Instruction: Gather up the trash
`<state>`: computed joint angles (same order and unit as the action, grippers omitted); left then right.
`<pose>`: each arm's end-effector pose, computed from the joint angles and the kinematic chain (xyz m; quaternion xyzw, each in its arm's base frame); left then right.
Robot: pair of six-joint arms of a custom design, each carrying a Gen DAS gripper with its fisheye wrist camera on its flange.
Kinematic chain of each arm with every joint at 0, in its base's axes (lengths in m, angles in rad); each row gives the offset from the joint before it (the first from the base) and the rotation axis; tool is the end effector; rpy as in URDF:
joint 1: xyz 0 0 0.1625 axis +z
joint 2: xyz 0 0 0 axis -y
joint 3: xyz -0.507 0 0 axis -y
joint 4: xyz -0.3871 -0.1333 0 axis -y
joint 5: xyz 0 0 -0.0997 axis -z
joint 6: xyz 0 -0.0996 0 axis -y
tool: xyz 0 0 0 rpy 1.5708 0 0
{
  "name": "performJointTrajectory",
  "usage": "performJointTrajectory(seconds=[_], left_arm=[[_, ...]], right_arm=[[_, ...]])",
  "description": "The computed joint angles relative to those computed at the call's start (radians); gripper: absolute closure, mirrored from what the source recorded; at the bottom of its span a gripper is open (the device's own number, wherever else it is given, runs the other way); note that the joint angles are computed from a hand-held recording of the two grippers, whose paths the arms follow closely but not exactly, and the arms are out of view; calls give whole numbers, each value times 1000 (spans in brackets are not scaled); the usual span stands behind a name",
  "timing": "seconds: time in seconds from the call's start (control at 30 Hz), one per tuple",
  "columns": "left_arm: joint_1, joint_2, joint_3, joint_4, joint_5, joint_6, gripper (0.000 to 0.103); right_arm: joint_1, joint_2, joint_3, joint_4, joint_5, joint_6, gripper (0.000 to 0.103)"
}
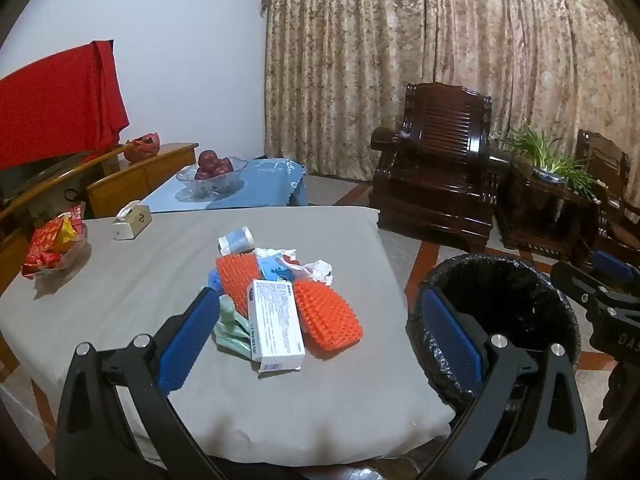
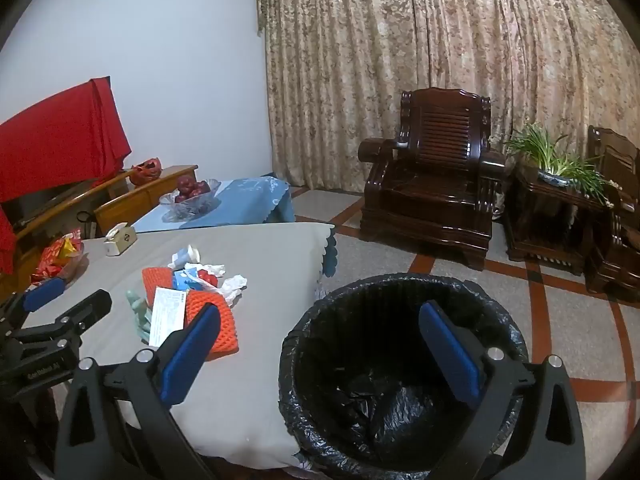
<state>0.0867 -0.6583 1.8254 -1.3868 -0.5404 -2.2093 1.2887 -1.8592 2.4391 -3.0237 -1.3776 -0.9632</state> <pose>-0.5039 -0.2633 0.0082 0.0472 0.7442 -0.5182 0.4188 0.0577 -0.3484 0.4500 0.3397 -0.8366 0.3928 0.1744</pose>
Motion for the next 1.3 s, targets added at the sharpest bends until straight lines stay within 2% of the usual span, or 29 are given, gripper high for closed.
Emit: performJointTrajectory(seconds=[1.3], left_arm=[[1,3,-5,15,0,-12,5]], right_arm=[[2,3,0,-1,-3,8,6]])
